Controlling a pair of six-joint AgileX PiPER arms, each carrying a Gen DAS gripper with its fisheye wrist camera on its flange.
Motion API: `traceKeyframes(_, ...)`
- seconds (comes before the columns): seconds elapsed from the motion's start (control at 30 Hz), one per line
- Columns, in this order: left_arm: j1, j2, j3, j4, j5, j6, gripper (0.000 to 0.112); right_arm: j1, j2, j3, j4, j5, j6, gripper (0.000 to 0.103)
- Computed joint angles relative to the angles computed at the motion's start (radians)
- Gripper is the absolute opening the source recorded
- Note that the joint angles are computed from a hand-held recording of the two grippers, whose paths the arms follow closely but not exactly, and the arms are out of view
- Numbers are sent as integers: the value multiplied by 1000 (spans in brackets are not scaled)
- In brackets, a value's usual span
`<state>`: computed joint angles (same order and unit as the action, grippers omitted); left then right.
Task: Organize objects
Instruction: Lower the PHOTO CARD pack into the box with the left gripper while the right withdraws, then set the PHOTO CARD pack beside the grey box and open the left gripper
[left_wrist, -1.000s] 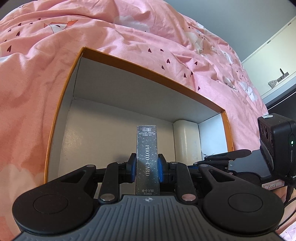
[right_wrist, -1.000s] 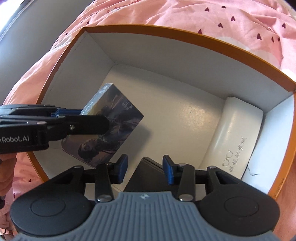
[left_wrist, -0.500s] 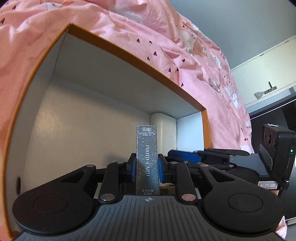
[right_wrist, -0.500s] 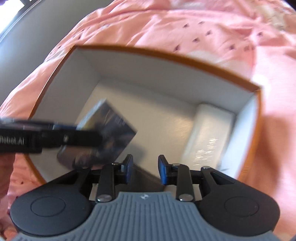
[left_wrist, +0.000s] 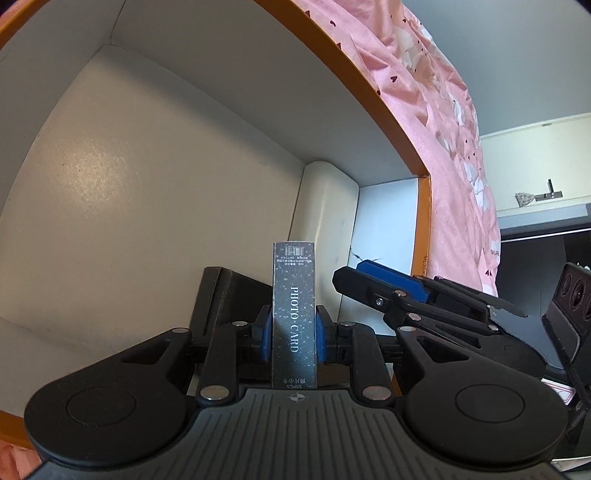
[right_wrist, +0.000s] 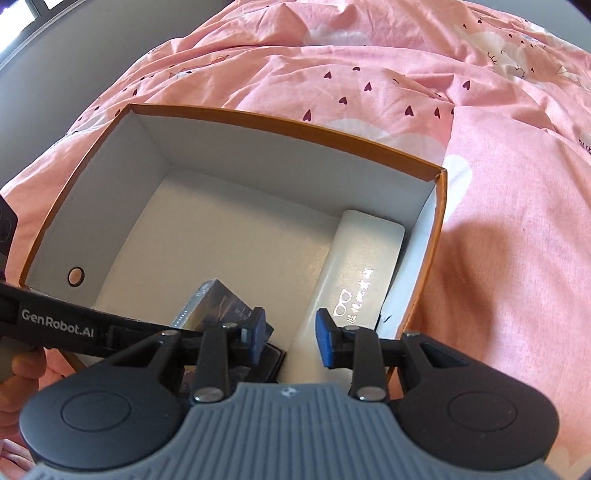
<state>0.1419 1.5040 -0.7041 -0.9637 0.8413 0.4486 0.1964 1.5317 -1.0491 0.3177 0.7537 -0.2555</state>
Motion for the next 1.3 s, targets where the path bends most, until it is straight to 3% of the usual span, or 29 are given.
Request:
traceKeyframes(0.2, -45, 25, -59, 123, 17, -101, 34, 18, -5, 8, -3, 0, 4, 33)
traceKeyframes(0.33, -111, -3, -89, 314, -21, -228, 39, 18, -9, 11, 0, 2, 5, 33)
traceKeyframes(0.5, -123, -31, -95, 330, -47, -205, 43, 9, 0, -4, 28, 10, -11, 33)
traceKeyframes(0.7, -148, -16, -109, 313, -95, -122, 26, 8, 42, -45, 63, 14, 0, 33)
traceKeyframes(0.83, -136, 16, -113, 263, -83, -32, 16, 18, 66, -65, 53, 8, 15, 30)
traceKeyframes(0.93, -119, 30, -115, 228, -55, 30, 14, 6, 83, -77, 74, 18, 7, 30)
traceKeyframes(1.3, -126, -7, -105, 272, -55, -15, 16, -10, 121, -87, 88, 63, 3, 23)
